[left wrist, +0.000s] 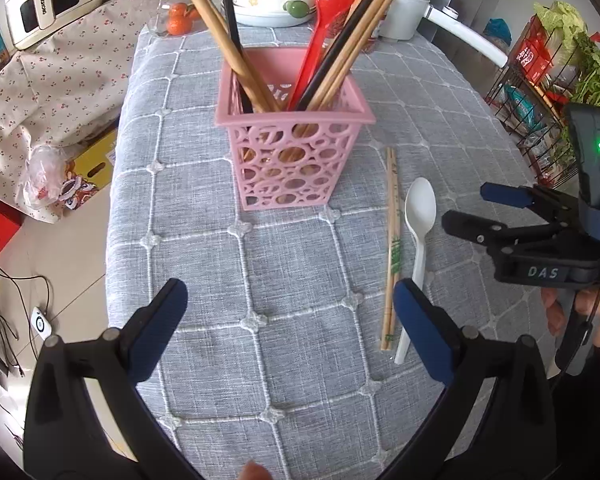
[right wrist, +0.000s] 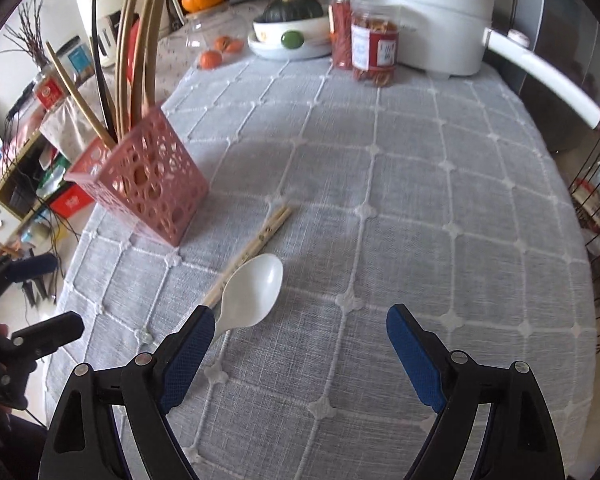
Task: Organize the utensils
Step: 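Grasp the white plastic spoon with the right gripper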
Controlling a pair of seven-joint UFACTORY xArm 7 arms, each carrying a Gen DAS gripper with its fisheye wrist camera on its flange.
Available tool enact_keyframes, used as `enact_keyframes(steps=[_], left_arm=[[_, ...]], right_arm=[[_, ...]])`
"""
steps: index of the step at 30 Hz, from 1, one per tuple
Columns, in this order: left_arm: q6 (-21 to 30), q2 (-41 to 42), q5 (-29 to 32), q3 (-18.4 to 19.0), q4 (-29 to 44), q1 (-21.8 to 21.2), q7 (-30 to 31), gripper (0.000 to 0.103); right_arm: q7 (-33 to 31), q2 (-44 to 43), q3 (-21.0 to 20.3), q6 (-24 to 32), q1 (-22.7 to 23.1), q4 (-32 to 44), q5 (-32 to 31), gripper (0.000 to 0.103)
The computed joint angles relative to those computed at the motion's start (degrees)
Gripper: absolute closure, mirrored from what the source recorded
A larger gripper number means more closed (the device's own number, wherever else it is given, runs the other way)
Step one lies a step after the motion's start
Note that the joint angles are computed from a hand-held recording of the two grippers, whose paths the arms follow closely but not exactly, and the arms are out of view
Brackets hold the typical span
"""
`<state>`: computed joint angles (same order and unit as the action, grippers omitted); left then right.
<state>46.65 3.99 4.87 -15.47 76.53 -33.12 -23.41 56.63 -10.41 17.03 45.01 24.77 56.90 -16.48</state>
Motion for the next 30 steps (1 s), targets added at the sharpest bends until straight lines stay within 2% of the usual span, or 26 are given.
enact_keyframes(steps=[5, 10, 12, 14, 15, 17, 18, 21, 25, 30], left_arm=[[0.3, 0.0, -0.9, 0.0, 0.0, 0.2, 1.0, 0.001], [0.7, 0.4, -1.3, 0.1, 0.4, 0.2, 1.5, 0.001], [0.6, 0.4, -1.4, 0.1, 0.3, 0.2, 1.6, 0.001], [0.3, 0.3, -1.4, 0.1, 0.2, 0.2, 1.5, 0.001], [0.3, 0.3, -1.4, 0.1, 0.2, 0.2, 1.6, 0.001], [0.3, 0.3, -1.3, 0.1, 0.2, 0.2, 1.4, 0.001], [0.4, 0.4, -1.3, 0.1, 0.3, 0.2, 1.5, 0.001], [0.6, 0.8, -1.1, -0.1, 0.9, -0.1, 1.4, 0.001], [0.6, 1.9, -0.1, -0.4, 2.5, -1.0, 1.1, 0.001], [0.5, 4.1, 0.7, -0.6, 5.3, -2.6, -0.3, 0.001]], right_arm=[[-0.8, 2.7, -0.6, -2.4, 0.3, 0.4, 1.5, 0.014], [0.5, 5.1, -0.8, -3.7, 0.7, 1.4, -1.3, 0.017], [2.0, 5.8, -0.7, -3.8, 0.8, 1.9, -4.3, 0.027], [2.0, 6.1, -1.2, -5.0, 1.0, 1.9, -4.5, 0.045], [2.3, 6.1, -1.4, -5.5, 1.0, 1.7, -4.3, 0.050], [1.9, 6.2, -1.8, -6.3, 1.1, 1.8, -3.6, 0.079], [0.8, 6.2, -2.1, -7.1, 1.1, 1.7, -2.2, 0.086], [-2.5, 6.3, -3.1, -9.8, 0.9, 1.2, 2.7, 0.091], [-4.7, 4.7, -3.1, -10.6, 0.7, 0.5, 5.4, 0.093], [-5.2, 1.0, -2.8, -6.6, -0.1, 0.1, 7.1, 0.095]])
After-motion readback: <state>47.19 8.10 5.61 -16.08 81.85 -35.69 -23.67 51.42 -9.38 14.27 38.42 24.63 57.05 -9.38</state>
